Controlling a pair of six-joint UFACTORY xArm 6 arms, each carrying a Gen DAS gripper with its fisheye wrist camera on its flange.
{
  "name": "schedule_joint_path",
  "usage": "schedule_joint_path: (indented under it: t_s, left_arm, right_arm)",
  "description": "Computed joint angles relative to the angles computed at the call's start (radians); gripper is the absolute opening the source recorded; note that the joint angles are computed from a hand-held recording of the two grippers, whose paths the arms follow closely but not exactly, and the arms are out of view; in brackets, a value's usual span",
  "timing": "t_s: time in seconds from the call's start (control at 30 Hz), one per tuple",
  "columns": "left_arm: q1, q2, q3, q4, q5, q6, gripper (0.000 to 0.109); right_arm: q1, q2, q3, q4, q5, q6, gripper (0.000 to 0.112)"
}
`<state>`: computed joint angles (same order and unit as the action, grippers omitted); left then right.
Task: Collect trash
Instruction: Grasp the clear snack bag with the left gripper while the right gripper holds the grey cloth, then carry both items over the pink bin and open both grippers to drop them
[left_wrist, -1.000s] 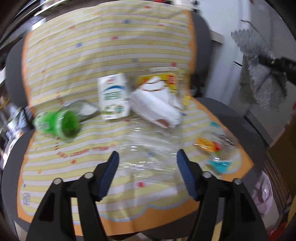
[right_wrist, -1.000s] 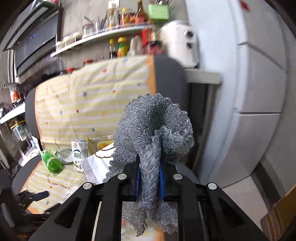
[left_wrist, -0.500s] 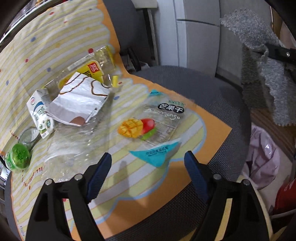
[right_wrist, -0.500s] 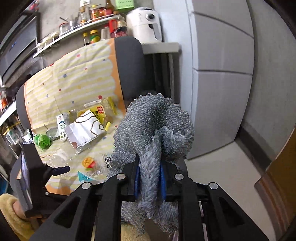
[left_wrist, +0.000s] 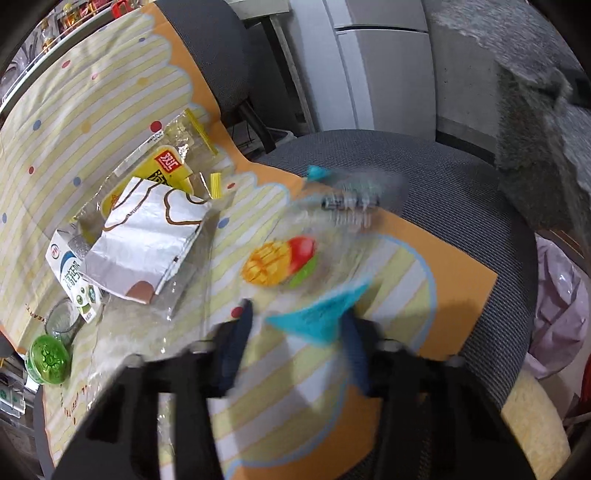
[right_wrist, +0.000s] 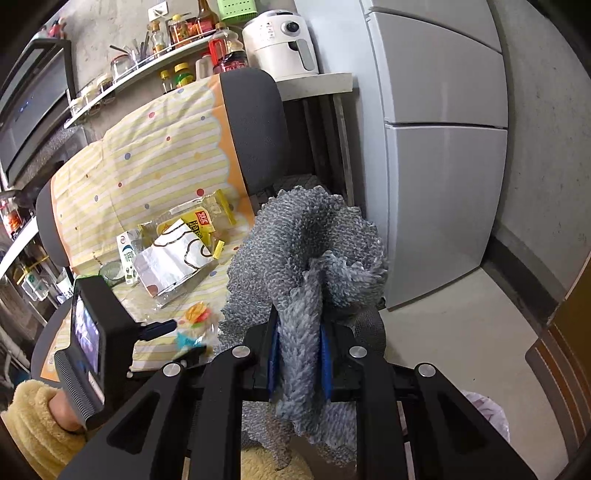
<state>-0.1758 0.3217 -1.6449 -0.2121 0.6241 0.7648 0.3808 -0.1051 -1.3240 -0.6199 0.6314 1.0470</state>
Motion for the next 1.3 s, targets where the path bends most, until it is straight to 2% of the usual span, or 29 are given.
schedule_joint_path:
  t_s: [0.03,0.13,0.3,0.43,0.53,0.63,0.7,0.9,1.0,1.13,1.3]
  left_arm:
    - [0.003,0.007,-0.012,-0.013,0.01,-0.006,0.009]
    - [0.036,0.005,-0.054,-0.158,0.074,0.008,0.001]
    - [0.101,-0.062,-0.062,-0.35,0.196,0.017,0.001]
    - [0.148,-0.142,-0.027,-0.444,0.307,0.028,0.001]
    - [0.16,-0.216,0.048,-0.5,0.332,0.059,0.001]
    - [0.155,-0.302,0.146,-0.571,0.335,0.13,0.001]
    - [0.144,-0.356,0.205,-0.618,0.37,0.185,0.001]
    - [0.08,-0.432,0.296,-0.662,0.456,0.255,0.001]
    - [0.036,-0.454,0.326,-0.662,0.478,0.273,0.001]
    - [-0.023,-0.452,0.335,-0.639,0.473,0.261,0.001]
    - [-0.086,-0.44,0.344,-0.597,0.449,0.234,0.001]
  right_arm:
    - [0.003,-0.005,0.005,-0.005,0.003,0.007,0.019]
    - [0.01,-0.017,0.014,-0.009,0.015,0.018,0.019]
    - [0.026,-0.033,0.023,0.001,0.026,0.023,0.019]
    - [0.059,-0.047,0.023,-0.027,0.062,0.042,0.019]
    - [0.085,-0.074,0.036,-0.061,0.106,0.073,0.019]
    - [0.122,-0.122,0.069,-0.118,0.179,0.125,0.019]
    - [0.146,-0.156,0.091,-0.147,0.241,0.154,0.019]
    - [0.206,-0.282,0.186,-0.186,0.437,0.224,0.02]
    - [0.207,-0.338,0.248,-0.179,0.498,0.252,0.021]
    - [0.153,-0.418,0.367,-0.126,0.479,0.286,0.022]
    - [0.048,-0.487,0.511,-0.035,0.379,0.294,0.024]
